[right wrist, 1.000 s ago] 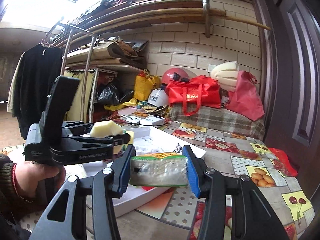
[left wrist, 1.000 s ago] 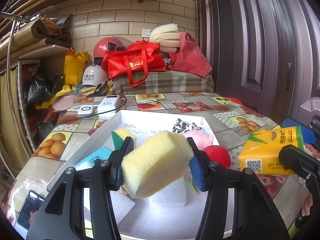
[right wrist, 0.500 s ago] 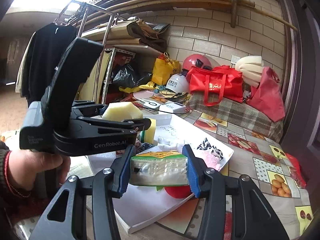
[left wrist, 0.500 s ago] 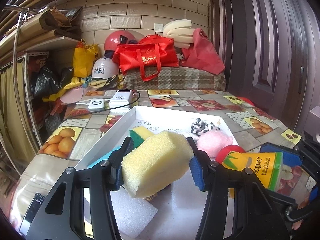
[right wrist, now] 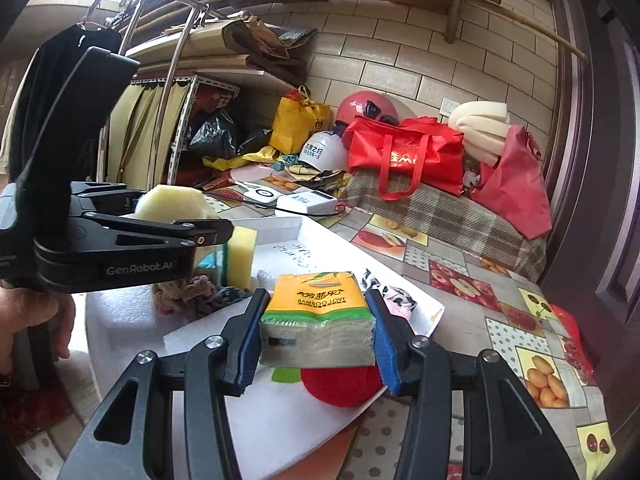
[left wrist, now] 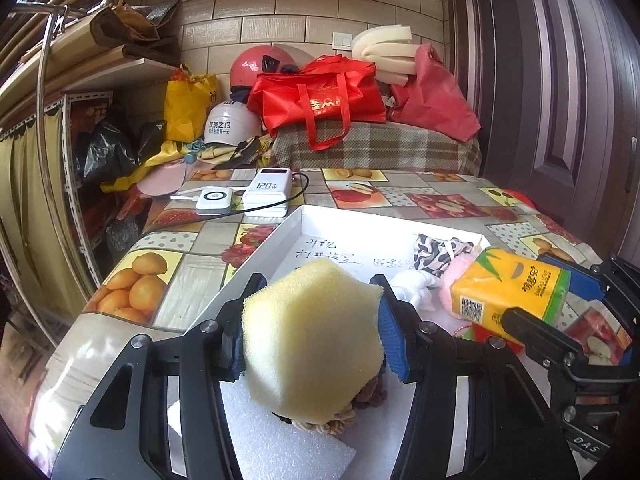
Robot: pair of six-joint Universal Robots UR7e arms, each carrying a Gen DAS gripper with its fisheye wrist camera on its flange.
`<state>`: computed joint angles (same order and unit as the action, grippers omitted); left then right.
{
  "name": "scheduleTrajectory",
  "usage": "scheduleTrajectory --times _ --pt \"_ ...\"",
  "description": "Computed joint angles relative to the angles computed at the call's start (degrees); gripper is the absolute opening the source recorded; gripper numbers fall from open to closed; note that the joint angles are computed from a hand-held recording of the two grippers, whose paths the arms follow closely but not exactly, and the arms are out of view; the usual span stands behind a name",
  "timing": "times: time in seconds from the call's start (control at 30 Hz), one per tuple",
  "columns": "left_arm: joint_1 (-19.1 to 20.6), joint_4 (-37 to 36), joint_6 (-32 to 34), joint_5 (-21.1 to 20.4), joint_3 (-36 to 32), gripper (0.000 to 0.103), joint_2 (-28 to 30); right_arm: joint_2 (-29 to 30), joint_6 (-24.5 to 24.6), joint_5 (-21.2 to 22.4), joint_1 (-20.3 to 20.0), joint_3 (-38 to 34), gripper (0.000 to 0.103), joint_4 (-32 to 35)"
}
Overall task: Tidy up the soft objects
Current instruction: 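Lower the foam piece and tissue pack into the box and open both tools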
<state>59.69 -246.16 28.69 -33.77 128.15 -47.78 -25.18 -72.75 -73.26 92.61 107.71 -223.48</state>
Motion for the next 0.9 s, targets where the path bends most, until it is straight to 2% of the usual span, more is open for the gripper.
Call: scheduleTrajectory --times 0.1,0.2,0.3,0.43,0.5,0.53,0.57,0.6,0.67,0.73,0.77,0.83,0.9 --pt "0.77 2.36 -1.07 0.57 -1.05 0.053 -0.3 1.66 1.92 -2.6 1.28 -3.71 0.048 0.19" --pt "1.16 4.0 -2.0 0.93 -1.64 0.053 -0.58 1.8 3.14 -3.27 1.64 -4.58 0.048 1.01" --pt "1.3 4.39 -1.81 1.01 -1.94 0.053 -0.63 2.07 0.75 -0.99 1.04 -3.15 0.049 -1.48" --pt "0.84 0.49 3.07 1.9 -3.04 0.054 1.05 2.91 -3.94 1.83 0.52 -1.71 0.051 -4.46" --pt "0.33 -2.2 6.3 2.74 -3.75 0.056 2.23 3.18 -5.96 3.29 0.31 -1.01 0.055 -5.32" --pt "0.04 -4.51 8.48 3.67 -4.48 0.058 3.04 3.42 -6.91 3.81 0.25 -0.87 0.066 -5.89" --pt "-0.3 -7.19 10.45 4.6 -5.05 0.06 3.71 4.35 -7.1 3.5 0.36 -1.2 0.074 -8.39" --pt "-0.53 -9.8 11.93 5.19 -5.38 0.064 4.13 4.81 -6.93 3.19 0.5 -1.62 0.078 -9.39" --pt "-0.55 -13.24 12.61 5.29 -5.37 0.09 4.13 4.34 -5.89 3.27 0.48 -1.69 0.082 -8.37" --pt "-0.57 -15.49 12.56 5.36 -5.18 0.1 3.98 3.84 -4.73 3.05 0.51 -1.79 0.088 -7.41" --pt "-0.5 -15.77 12.38 5.37 -5.14 0.103 3.87 3.72 -4.3 2.86 0.55 -1.9 0.094 -7.14" --pt "-0.54 -16.21 12.94 5.58 -5.29 0.103 4.0 3.73 -4.24 2.91 0.59 -1.85 0.103 -7.21" --pt "-0.93 -17.38 14.73 5.96 -5.76 0.103 4.54 3.86 -4.92 3.38 0.5 -1.5 0.103 -7.73"
